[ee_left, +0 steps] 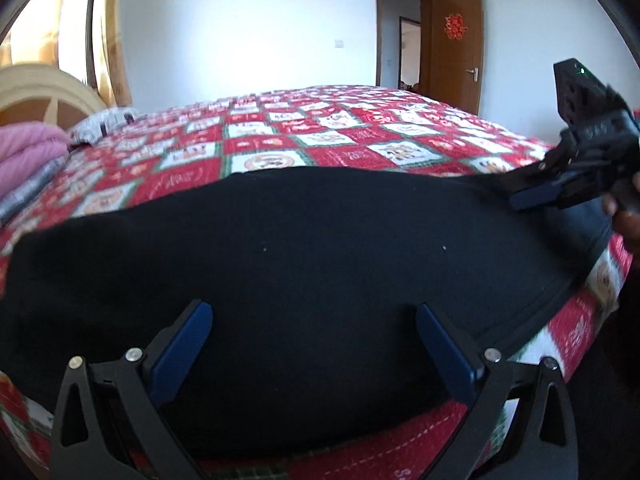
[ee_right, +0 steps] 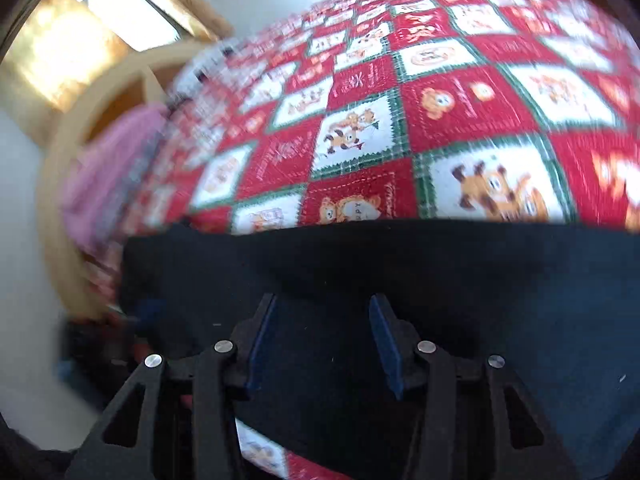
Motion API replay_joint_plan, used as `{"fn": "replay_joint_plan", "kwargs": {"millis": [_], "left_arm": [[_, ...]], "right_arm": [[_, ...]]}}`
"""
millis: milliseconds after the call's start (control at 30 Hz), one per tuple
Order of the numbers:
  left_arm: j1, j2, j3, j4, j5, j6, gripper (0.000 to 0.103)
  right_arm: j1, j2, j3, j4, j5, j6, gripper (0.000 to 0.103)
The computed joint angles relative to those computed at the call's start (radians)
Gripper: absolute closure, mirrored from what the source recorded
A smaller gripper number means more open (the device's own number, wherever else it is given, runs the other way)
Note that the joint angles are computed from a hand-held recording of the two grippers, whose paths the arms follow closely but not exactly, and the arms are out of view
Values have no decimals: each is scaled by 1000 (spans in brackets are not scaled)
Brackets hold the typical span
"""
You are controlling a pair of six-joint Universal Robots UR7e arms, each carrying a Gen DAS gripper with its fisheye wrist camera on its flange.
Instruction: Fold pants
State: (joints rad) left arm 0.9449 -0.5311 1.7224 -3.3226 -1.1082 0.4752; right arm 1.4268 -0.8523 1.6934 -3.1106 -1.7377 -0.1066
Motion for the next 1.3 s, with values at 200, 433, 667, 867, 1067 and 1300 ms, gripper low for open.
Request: {"fn": "replay_joint_plan", "kwargs": {"millis": [200, 433, 667, 867, 1067, 1300], "left_arm": [[-22, -19, 52, -60, 16, 7, 0], [-30, -4, 25, 35, 24, -2, 0], [-53, -8, -22, 136, 25, -45, 0], [-61, 6, -118, 328, -77, -160, 0], [-99, 55, -156, 386, 2, -148, 0], [-132, 70, -183, 398, -46, -129, 0]], "right_arm": [[2, -39, 99, -115, -24, -35, 54], [5, -110, 235, -299, -169, -102, 54], [-130, -247, 389, -453, -9, 43, 54], [-58, -251, 393, -567, -320, -52, 54], [-80, -277, 415, -569, -333, -112, 54], [-29, -213, 378, -696, -498, -232, 54]]}}
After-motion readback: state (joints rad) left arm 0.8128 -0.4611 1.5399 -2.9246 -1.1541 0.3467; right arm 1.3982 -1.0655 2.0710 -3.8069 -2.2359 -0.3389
